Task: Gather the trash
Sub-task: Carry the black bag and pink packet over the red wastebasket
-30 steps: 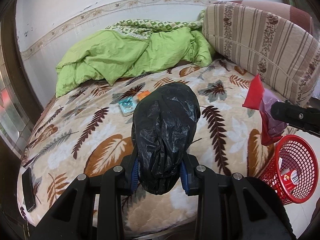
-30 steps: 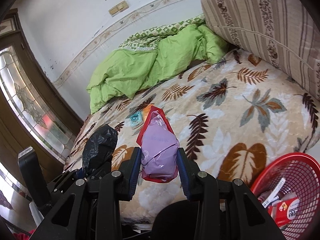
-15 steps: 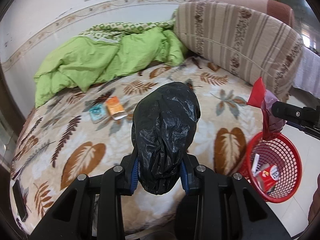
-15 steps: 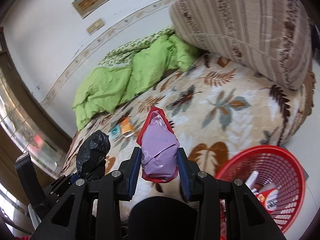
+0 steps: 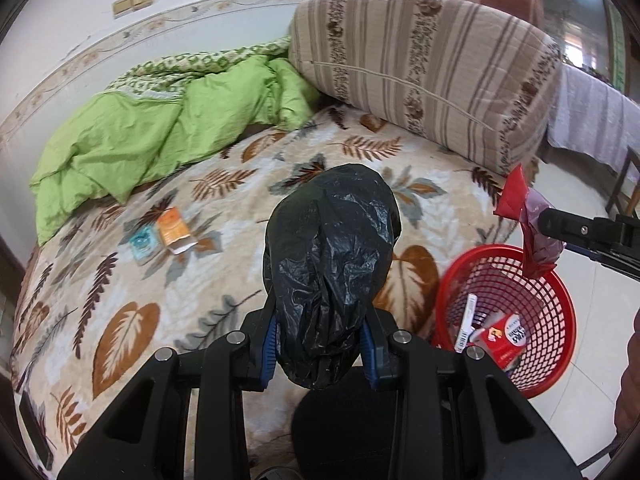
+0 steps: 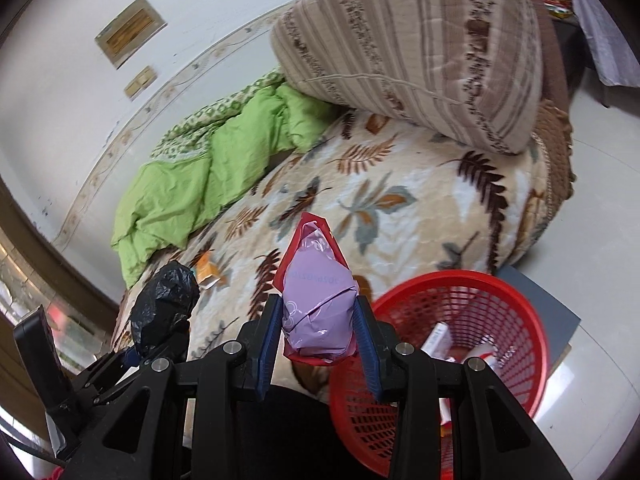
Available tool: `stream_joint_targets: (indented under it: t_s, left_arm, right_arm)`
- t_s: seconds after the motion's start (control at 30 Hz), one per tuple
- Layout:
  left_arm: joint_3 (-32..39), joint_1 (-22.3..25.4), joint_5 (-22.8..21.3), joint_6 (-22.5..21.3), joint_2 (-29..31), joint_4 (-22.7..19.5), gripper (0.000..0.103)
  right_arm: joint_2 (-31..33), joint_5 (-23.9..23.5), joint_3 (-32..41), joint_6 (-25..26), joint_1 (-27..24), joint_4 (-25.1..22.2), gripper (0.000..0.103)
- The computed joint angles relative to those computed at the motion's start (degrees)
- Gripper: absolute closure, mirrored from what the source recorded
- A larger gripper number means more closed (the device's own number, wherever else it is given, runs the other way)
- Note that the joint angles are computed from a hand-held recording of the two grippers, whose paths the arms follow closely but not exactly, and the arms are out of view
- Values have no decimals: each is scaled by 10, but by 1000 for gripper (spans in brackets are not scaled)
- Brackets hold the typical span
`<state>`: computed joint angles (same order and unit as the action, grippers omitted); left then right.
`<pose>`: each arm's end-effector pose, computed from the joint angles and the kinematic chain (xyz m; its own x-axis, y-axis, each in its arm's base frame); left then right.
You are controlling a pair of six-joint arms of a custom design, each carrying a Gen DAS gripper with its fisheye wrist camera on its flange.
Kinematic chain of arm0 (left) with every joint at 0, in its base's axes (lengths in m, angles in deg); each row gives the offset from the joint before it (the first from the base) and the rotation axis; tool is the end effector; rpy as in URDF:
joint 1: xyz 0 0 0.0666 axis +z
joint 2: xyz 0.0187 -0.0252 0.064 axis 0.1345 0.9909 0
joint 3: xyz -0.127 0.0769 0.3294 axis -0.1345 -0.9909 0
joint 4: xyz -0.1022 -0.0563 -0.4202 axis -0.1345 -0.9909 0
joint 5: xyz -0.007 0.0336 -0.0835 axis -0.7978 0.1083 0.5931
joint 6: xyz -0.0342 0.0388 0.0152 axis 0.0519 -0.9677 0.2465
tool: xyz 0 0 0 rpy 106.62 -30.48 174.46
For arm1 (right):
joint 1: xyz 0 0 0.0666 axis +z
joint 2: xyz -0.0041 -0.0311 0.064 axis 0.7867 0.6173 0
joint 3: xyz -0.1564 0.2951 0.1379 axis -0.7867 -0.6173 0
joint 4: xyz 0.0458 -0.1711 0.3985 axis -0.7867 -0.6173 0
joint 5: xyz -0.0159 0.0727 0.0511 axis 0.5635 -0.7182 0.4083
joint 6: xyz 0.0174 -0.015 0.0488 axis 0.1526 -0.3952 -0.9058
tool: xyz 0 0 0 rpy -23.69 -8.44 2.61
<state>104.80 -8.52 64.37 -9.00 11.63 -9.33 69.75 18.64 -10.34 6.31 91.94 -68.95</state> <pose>0.4429 -0.1247 0.3363 -0.6393 0.2372 -0.7314 0.2130 0.9686 0.1280 0.4238 0.3464 0.3323 -0.6689 0.3879 -0.6342 -0.0132 0.8467 0.5319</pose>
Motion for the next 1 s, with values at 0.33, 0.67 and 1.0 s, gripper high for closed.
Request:
stream_joint_targets:
  t_s: [0.33, 0.67, 1.0]
  left_arm:
    - [17, -17, 12, -8, 27, -16, 71]
    - [36, -35, 35, -15, 52, -30, 71]
    - [64, -52, 98, -44, 81, -62, 71]
  right_arm:
    - [-32, 11, -43, -27, -13, -11, 65]
    - [-48, 21, -63, -41, -21, -16, 65]
    - [-56, 26, -76, -56, -29, -30, 65]
